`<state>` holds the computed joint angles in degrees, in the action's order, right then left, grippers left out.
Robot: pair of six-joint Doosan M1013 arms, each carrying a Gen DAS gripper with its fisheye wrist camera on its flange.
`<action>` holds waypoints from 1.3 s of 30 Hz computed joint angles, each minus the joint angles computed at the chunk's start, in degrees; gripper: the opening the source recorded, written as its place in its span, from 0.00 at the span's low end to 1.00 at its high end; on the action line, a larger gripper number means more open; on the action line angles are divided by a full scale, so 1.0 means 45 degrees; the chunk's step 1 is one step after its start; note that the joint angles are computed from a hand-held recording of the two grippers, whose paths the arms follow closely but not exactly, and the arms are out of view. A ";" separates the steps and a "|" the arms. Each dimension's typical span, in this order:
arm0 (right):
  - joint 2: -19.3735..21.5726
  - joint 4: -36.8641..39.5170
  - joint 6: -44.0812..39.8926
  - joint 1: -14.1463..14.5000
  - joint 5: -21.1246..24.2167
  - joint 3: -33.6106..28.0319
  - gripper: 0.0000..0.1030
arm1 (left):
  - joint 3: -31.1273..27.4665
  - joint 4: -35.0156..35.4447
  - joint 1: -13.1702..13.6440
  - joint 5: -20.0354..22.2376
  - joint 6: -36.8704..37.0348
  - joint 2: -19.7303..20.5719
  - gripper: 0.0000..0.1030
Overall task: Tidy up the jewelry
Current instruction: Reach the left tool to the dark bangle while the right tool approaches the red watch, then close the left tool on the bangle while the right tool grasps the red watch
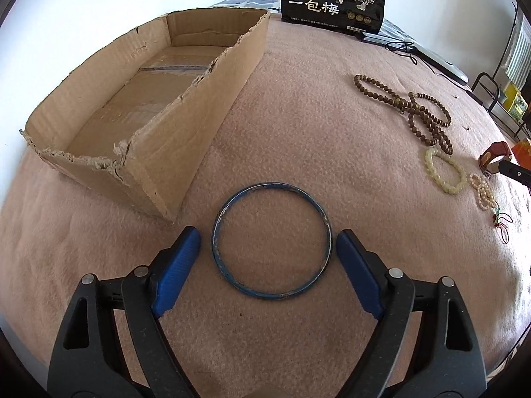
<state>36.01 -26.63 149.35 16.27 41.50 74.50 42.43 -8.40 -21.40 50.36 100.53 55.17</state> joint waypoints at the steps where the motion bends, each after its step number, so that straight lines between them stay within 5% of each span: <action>1: 0.0043 0.0039 -0.0043 -0.0014 0.0007 -0.0055 0.76 | 0.0042 -0.0004 -0.0001 -0.0068 0.0009 -0.0020 0.77; 8: 0.0210 0.0266 -0.0120 -0.0105 0.0007 -0.0292 0.69 | 0.0112 -0.0172 0.0018 -0.0192 0.0174 -0.0056 0.71; 25: 0.0194 0.1152 -0.0552 -0.0233 -0.0432 -0.0276 0.21 | 0.0549 -0.0391 -0.0006 -0.0502 0.0937 -0.0304 0.71; 39: 0.0138 0.0636 -0.0229 -0.0032 -0.0121 -0.0429 0.06 | 0.1298 -0.0533 -0.0087 -0.1187 0.1967 -0.0758 0.71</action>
